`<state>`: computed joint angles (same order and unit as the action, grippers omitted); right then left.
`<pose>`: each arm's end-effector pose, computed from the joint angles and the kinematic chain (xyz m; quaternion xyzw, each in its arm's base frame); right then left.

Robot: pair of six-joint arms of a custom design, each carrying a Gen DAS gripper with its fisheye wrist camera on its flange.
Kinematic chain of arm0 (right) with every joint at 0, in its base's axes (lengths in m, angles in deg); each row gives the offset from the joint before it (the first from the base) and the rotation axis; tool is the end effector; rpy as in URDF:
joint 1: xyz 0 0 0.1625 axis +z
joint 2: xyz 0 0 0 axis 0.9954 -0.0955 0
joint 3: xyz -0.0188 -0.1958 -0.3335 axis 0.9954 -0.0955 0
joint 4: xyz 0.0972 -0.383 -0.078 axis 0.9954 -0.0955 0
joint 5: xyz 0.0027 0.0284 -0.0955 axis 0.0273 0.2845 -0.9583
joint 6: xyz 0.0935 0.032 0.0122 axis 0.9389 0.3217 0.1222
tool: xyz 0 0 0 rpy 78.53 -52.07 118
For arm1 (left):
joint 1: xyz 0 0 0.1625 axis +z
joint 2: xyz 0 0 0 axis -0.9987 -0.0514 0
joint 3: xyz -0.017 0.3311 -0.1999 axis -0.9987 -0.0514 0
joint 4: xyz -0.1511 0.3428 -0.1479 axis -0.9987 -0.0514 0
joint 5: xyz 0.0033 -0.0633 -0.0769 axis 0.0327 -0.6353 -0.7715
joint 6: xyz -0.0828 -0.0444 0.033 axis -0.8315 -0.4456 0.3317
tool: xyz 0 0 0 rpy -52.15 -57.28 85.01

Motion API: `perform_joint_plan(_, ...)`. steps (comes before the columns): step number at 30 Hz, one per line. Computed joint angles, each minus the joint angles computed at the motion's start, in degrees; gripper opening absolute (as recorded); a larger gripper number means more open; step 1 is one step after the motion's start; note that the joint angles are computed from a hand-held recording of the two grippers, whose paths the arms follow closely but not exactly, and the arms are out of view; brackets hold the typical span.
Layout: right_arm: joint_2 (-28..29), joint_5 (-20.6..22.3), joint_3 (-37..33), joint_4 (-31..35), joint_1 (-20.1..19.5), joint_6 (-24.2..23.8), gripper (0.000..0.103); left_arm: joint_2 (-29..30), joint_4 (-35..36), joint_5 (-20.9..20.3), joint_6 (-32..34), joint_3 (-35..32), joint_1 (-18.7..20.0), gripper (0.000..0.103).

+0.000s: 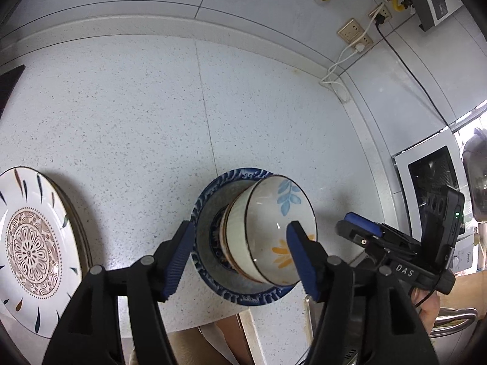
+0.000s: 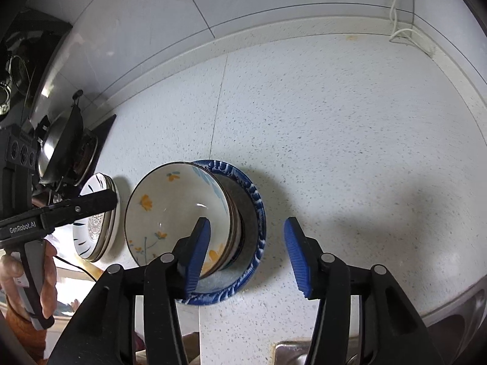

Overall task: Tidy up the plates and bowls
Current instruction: 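Open both tools and withdraw from the bowl stack, then grasp the blue-and-white bowl rim of the bowl stack with both tools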

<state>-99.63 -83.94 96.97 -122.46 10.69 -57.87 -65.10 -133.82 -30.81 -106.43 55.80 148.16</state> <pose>0.1723 -0.7830 0.2940 0.1888 -0.9550 0.1355 0.1846 -0.2332 -0.7941 0.2275 0.0072 0.9643 -0.2100 0.1609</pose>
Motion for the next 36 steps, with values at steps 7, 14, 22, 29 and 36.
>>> perform_joint_plan(7,-5.93,1.71,7.96,-3.99,-1.22,1.25,0.049,-7.87,-5.99,-1.12,-1.20,12.13,0.02,0.062)
perform_joint_plan(14,-12.81,2.89,17.79,-9.87,-2.57,3.30,0.049,-14.98,-15.21,-5.36,-2.49,24.80,0.99,0.062)
perform_joint_plan(22,-15.68,3.48,23.51,-12.10,-3.77,3.15,0.049,-15.80,-23.98,-13.20,-3.75,31.37,3.91,0.062)
perform_joint_plan(29,-11.81,4.15,21.17,-10.67,-4.42,4.68,0.049,-10.67,-20.05,-12.02,-5.00,25.26,5.69,0.062)
perform_joint_plan(36,-7.03,3.27,15.71,-8.24,-3.62,4.09,0.049,-6.92,-18.18,-13.20,-4.36,20.07,7.35,0.060)
